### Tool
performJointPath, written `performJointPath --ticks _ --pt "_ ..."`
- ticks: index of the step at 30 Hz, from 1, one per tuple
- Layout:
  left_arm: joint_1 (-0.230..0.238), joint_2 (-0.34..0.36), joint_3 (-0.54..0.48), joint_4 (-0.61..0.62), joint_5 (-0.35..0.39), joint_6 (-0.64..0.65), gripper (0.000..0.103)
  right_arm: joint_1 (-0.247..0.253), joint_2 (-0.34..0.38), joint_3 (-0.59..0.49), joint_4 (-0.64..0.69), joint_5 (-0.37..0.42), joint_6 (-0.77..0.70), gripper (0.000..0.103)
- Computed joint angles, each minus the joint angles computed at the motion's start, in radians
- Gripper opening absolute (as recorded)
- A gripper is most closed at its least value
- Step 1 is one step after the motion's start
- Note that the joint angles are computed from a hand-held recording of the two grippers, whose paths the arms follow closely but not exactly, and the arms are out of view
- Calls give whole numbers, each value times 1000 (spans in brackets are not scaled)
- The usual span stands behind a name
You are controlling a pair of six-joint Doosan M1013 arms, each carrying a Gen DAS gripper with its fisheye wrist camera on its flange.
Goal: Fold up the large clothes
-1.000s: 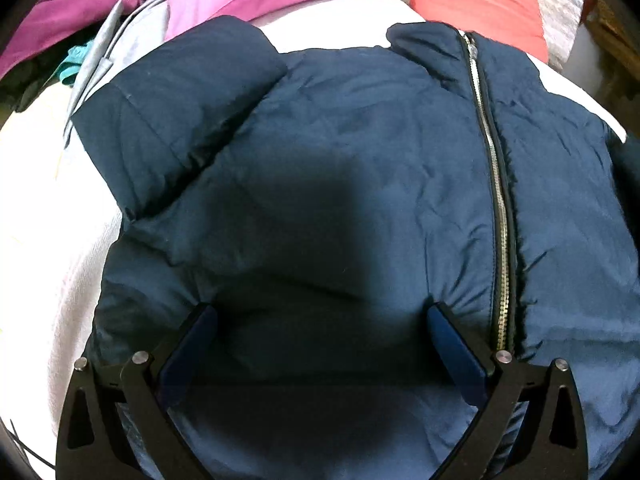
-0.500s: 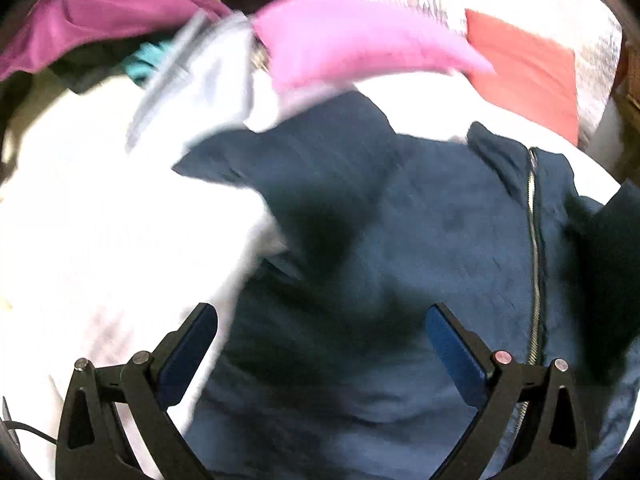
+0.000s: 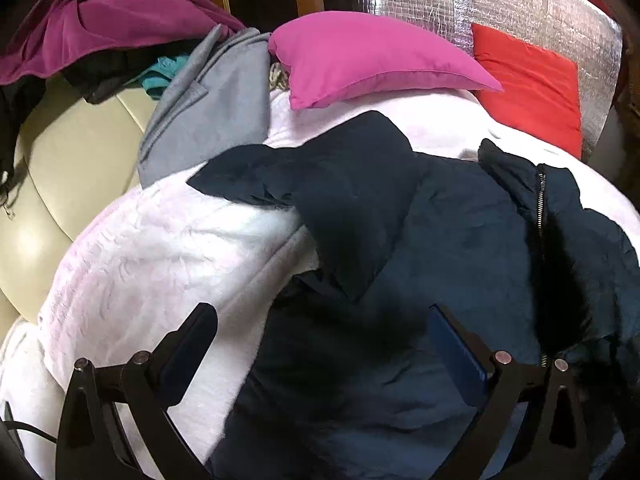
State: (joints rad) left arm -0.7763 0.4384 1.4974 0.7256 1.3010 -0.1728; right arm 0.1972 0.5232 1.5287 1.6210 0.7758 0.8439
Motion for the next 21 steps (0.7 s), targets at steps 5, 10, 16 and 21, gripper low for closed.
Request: performJointPath --ticks 5,10,16,21 --pt "-1 3 -8 0 0 3 103 -19 27 -55 -101 -41 196 78" --pt "8 4 -7 -5 9 3 103 17 34 -124 -298 -94 294 38" --pt "23 -19 20 -29 37 -60 103 66 14 -139 -124 0 -18 37" --pt "31 -33 39 -43 27 -81 103 92 45 -200 -112 205 -30 82"
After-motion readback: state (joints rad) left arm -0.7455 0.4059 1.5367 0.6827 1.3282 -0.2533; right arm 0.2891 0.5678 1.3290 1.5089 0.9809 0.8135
